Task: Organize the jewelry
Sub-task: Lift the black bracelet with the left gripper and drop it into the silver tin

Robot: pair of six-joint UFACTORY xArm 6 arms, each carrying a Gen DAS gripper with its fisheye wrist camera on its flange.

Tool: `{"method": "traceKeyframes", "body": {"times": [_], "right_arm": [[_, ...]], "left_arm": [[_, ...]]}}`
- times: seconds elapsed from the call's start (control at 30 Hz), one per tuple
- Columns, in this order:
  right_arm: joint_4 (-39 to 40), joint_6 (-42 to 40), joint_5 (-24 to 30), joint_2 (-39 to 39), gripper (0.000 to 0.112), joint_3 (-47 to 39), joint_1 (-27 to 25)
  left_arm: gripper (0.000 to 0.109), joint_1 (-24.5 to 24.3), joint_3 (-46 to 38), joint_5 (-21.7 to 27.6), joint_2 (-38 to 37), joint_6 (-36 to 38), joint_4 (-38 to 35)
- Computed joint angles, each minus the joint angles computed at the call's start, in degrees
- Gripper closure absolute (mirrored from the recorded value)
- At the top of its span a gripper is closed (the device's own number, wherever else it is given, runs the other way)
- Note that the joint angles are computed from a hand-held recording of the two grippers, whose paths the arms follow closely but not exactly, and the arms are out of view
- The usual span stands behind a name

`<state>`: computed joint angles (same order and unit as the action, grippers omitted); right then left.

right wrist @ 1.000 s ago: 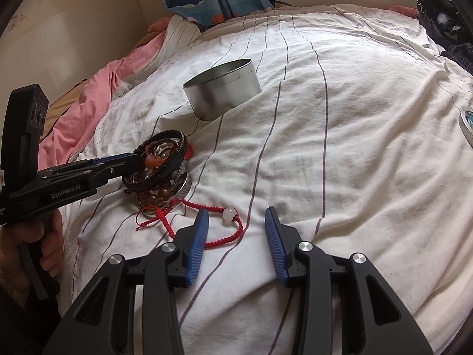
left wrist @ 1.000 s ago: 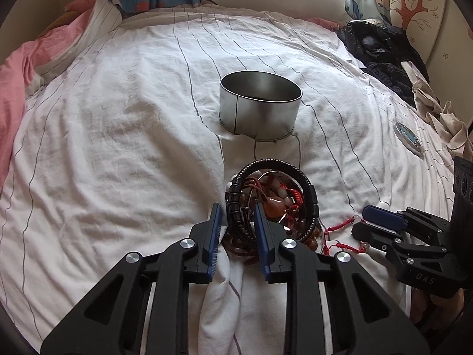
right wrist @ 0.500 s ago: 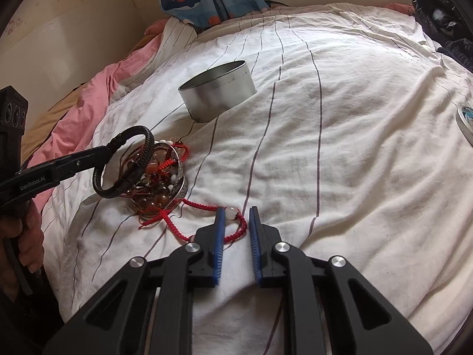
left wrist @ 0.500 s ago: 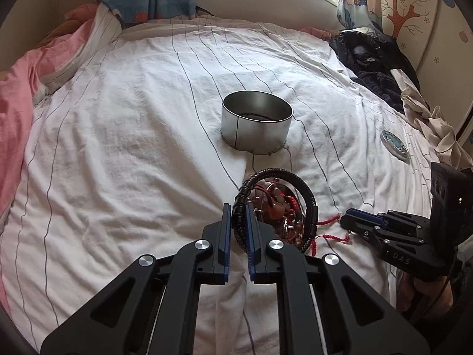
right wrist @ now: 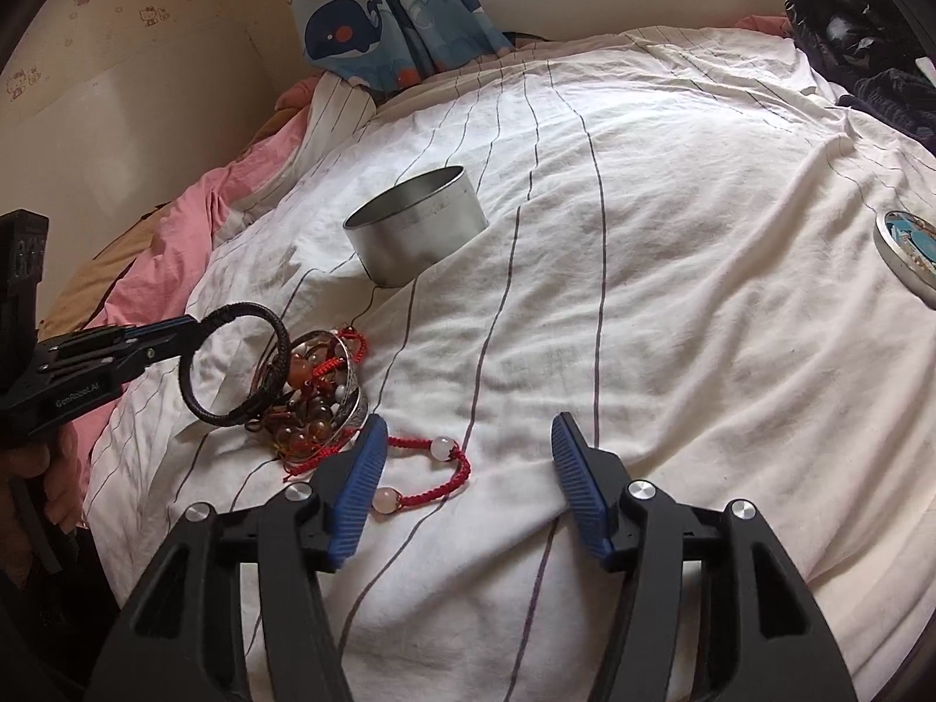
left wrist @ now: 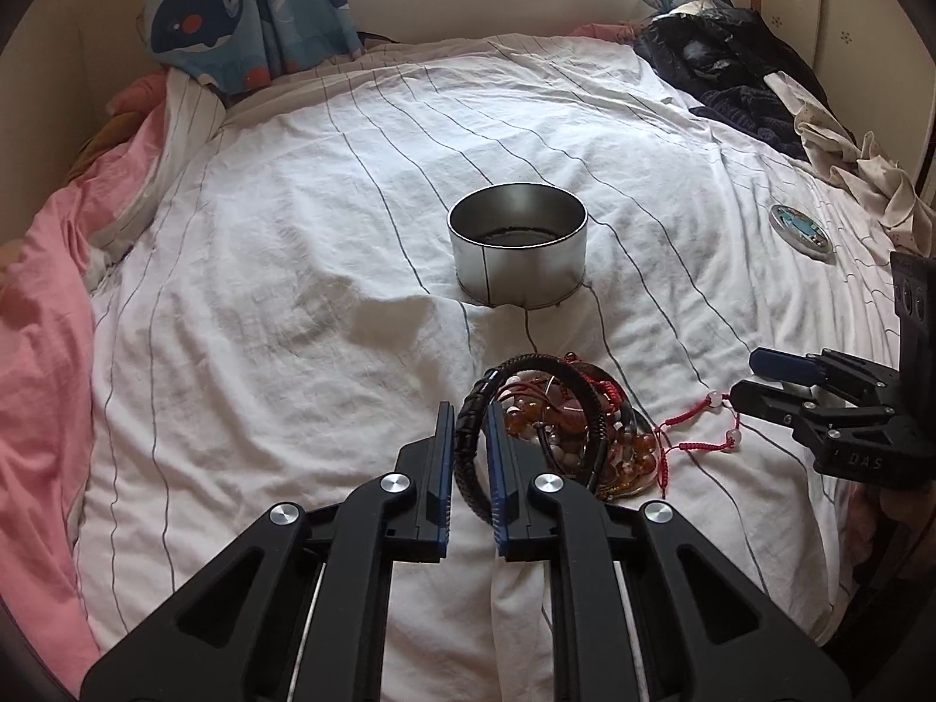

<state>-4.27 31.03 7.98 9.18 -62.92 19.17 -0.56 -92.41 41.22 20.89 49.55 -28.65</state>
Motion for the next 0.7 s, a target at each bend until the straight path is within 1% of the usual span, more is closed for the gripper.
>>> {"method": "traceKeyframes", "body": {"times": [0.03, 0.1, 0.17, 0.2, 0.23, 0.27, 0.33, 0.47, 0.53, 0.6, 0.7], "right_arm": [[1.13, -1.13, 0.72, 0.26, 0.055, -0.35, 0.17], [0.73, -1.37, 2.18, 0.85, 0.056, -1.21, 0.31], [-0.19, -1.60, 3.39, 1.24, 0.063, -1.93, 0.53], [-0.10, -2.23, 4.08, 1.46, 0.075, -2.30, 0.69], [0.40, -3.09, 4.48, 1.63, 0.092, -2.51, 0.86], [2.40, -5.12, 4.69, 1.75, 0.101, -2.64, 1.06], [3.71, -6.37, 4.08, 1.55, 0.107, -2.27, 1.19], [3.88, -6.26, 0.88, 0.20, 0.109, -0.54, 1.17], [5.46, -7.15, -1.23, -0.64, 0.109, 0.47, 1.21], [4.74, -6.21, -3.03, -1.48, 0.109, 1.36, 0.93], [7.09, -8.11, -3.52, -1.95, 0.109, 1.15, 0.88]], "left_arm": [[0.097, -0.45, -1.26, 0.31, 1.32, -1.33, 2.28], [0.097, -1.07, -3.03, 0.35, 3.67, -3.43, 6.21], [0.097, -0.93, -4.80, 2.09, 5.78, -5.50, 7.99], [0.097, -0.65, -5.49, 3.51, 6.46, -6.08, 8.42], [0.099, -0.39, -5.30, 3.88, 6.44, -6.04, 8.33], [0.099, -0.13, -5.04, 4.13, 6.12, -5.67, 7.79], [0.100, 0.39, -4.08, 3.64, 4.92, -4.70, 6.24], [0.100, 1.69, -1.97, 1.65, 2.52, -3.83, 2.53], [0.100, 2.44, -1.86, 2.17, 1.57, -2.95, -0.11], [0.100, 3.05, -2.12, 3.10, 0.78, -1.82, -2.80], [0.100, 3.23, -3.55, 3.89, 0.81, -1.25, -4.58]]}}
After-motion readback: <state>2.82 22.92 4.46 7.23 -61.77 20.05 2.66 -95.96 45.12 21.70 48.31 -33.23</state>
